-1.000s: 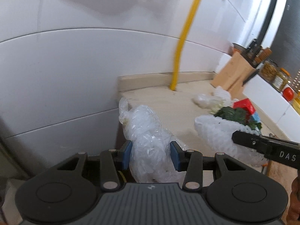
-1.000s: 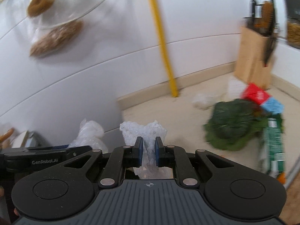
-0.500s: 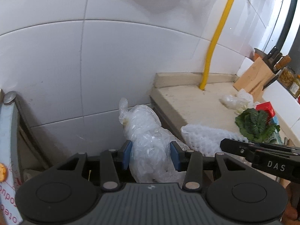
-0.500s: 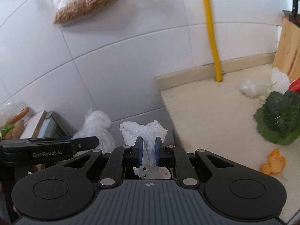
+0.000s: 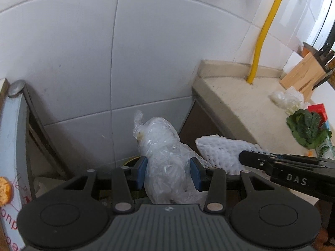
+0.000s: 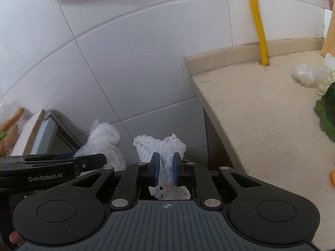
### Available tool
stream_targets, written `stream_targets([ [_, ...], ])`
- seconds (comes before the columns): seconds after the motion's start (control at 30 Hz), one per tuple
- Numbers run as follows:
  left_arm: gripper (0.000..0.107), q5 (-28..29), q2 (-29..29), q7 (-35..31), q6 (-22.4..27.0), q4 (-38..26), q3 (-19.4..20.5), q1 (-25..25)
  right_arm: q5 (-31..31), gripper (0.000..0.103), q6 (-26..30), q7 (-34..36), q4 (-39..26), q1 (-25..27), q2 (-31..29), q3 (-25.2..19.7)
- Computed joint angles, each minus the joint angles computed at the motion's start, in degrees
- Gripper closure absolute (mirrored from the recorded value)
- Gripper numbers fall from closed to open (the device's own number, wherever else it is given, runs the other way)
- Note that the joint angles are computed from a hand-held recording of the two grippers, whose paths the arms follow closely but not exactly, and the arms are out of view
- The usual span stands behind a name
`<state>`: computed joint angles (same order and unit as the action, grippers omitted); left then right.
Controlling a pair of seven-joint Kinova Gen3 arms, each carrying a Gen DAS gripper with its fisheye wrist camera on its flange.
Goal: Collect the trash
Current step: 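Carry the plastic bag and foam net down over the black bin with both tools, then open both grippers to drop the bag and foam net into the bin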
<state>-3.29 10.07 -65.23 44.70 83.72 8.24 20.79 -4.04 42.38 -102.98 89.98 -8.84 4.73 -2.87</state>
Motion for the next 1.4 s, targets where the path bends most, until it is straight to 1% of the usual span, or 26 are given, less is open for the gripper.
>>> stream_targets([
  [0.27, 0.069, 1.5, 4.02, -2.68, 4.59, -3.94, -0.14, -0.65, -0.32, 0.085, 1.23, -0.95, -2.82, -0.56, 5.3, -0.09],
  [0.37, 0.068, 2.07, 6.1, -3.72, 7.18, -6.28, -0.25, -0.74, -1.76, 0.084, 1.88, -0.6, -3.91, 0.0, 7.4, -0.16],
  [0.43, 0.068, 1.7, 7.53, -3.69, 8.79, -7.91, -0.58, -0.22, -2.83, 0.082, 2.8, -0.14, -4.91, 0.53, 9.04, -0.26],
  [0.47, 0.067, 1.28, 8.37, -3.64, 9.86, -8.98, -0.75, 0.16, -2.97, 0.079, 3.0, -0.33, -5.29, 0.55, 9.79, -0.19],
  [0.53, 0.067, 0.82, 10.03, -3.93, 11.99, -11.02, -1.02, 0.58, -3.7, 0.077, 3.46, 0.22, -6.07, 0.98, 11.14, -0.35],
  [0.57, 0.066, 0.75, 10.76, -3.93, 12.94, -11.96, -1.15, 0.78, -3.77, 0.075, 3.51, -0.01, -6.36, 0.96, 11.7, -0.26],
  [0.67, 0.063, 1.7, 13.04, -4.8, 15.55, -14.76, -1.23, 0.43, -4.11, 0.069, 3.43, -0.33, -7.07, 1.14, 13.36, -0.19],
  [0.77, 0.059, 2.46, 14.67, -5.09, 16.73, -16.61, -1.57, 0.18, -4.39, 0.069, 4.14, -0.6, -8.27, 1.34, 15.28, -0.16],
  [0.83, 0.059, 2.25, 15.69, -4.81, 18.02, -17.83, -2.04, 0.37, -4.19, 0.069, 4.48, -1.2, -8.83, 1.25, 16.36, 0.01],
  [0.93, 0.059, 3.17, 16.26, -4.5, 18.46, -18.32, -2.24, -0.24, -4.35, 0.065, 5.32, -1.85, -9.62, 1.34, 17.62, -0.06],
  [0.97, 0.057, 3.78, 16.21, -4.39, 18.2, -18.18, -2.18, -0.58, -4.8, 0.063, 5.79, -1.76, -9.94, 1.63, 17.99, -0.29],
  [1.03, 0.053, 5.27, 15.9, -4.52, 17.67, -17.72, -1.92, -1.55, -5.31, 0.063, 6.44, -1.59, -10.44, 1.85, 18.47, -0.58],
  [1.1, 0.053, 5.95, 15.77, -4.69, 17.44, -17.52, -1.84, -2.01, -4.73, 0.062, 7.04, -2.08, -10.91, 1.29, 18.54, -0.35],
  [1.13, 0.053, 5.73, 15.74, -4.44, 17.54, -17.57, -2.02, -1.83, -4.47, 0.062, 7.18, -2.31, -11.01, 1.05, 18.44, -0.28],
  [1.2, 0.053, 5.03, 15.56, -3.98, 17.22, -17.44, -2.38, -1.43, -4.06, 0.057, 7.27, -2.51, -11.07, 0.8, 18.11, -0.21],
  [1.33, 0.053, 4.01, 15.16, -2.62, 15.85, -16.84, -2.83, -0.93, -3.62, 0.056, 5.99, -2.19, -10.05, 0.81, 16.62, -0.25],
  [1.4, 0.053, 4.0, 14.95, -2.32, 15.5, -16.61, -2.82, -1.2, -4.33, 0.053, 5.17, -1.4, -9.27, 1.59, 15.86, -0.49],
])
